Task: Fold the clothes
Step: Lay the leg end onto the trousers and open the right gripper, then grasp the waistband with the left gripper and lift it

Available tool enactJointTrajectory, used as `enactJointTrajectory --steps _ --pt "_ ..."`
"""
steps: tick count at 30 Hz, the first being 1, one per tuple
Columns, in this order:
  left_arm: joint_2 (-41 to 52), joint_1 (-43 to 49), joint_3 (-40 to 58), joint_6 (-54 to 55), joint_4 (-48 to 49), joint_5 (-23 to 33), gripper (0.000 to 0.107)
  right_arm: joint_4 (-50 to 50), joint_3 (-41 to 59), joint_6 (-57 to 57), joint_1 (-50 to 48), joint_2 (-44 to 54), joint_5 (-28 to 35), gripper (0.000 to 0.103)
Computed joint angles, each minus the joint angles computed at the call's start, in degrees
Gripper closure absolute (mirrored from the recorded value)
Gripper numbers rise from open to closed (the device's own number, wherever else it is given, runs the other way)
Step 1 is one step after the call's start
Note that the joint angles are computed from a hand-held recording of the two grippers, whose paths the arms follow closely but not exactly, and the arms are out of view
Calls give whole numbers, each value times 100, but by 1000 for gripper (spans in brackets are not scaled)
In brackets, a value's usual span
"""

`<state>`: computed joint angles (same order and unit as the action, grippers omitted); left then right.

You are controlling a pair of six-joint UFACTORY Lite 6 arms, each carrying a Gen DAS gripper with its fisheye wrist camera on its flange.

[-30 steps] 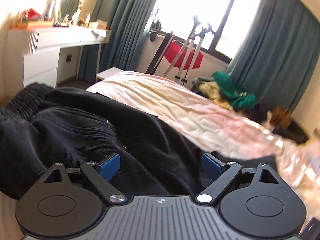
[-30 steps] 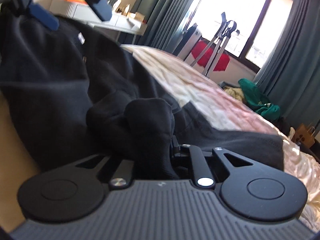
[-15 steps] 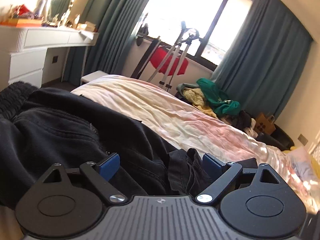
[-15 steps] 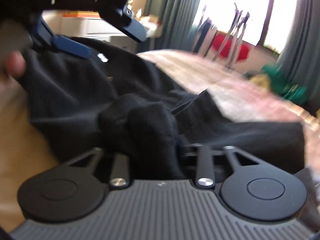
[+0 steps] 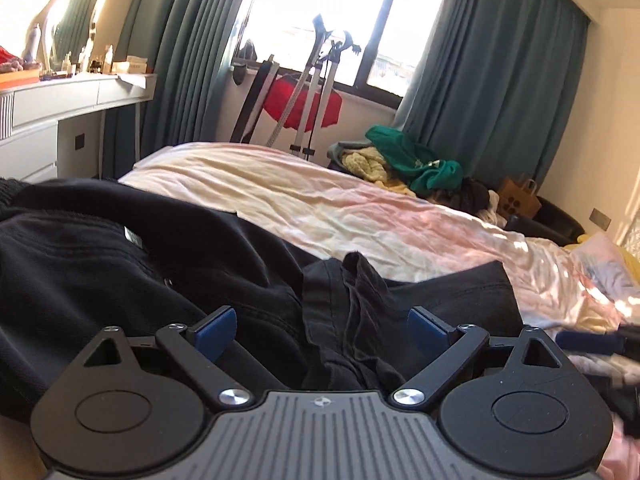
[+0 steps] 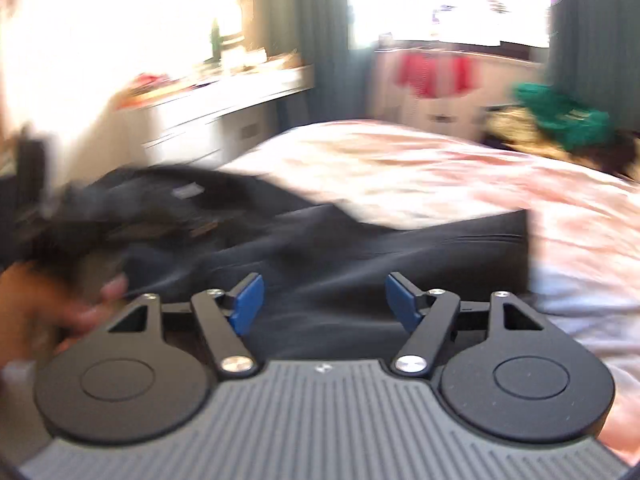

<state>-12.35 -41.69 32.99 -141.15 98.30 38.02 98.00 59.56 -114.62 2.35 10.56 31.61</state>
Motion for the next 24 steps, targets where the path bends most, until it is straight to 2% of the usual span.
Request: enactJointTrajectory --steps 2,4,7,11,15,17,20,22,24 --pt "400 -231 252 330 -516 392 13 500 182 -87 -79 163 -411 33" --pt "693 -332 419 639 -830 554 13 934 250 -313 -226 326 -391 33" --pt "1041 -220 656 1153 -1294 352 13 885 546 -87 -244 736 -722 33" --pt "1028 30 520 776 -1191 -52 10 -284 1026 1289 -98 1509 -1347 33" --pt "726 -3 365 664 -1302 -23 10 644 945 455 -12 1687 -1444 30" --pt "287 -23 105 437 -1379 -19 10 824 972 260 13 1723 -1466 29" --pt "-921 -188 -616 -270 -1827 238 10 687 965 460 -55 1693 -1378 29" --pt "-1829 -384 -1051 -596 -2286 589 10 589 927 559 -66 1618 -1384 29" --pt "-2638 -790 -1416 -840 -2677 1226 10 578 862 541 -64 1535 -1421 29"
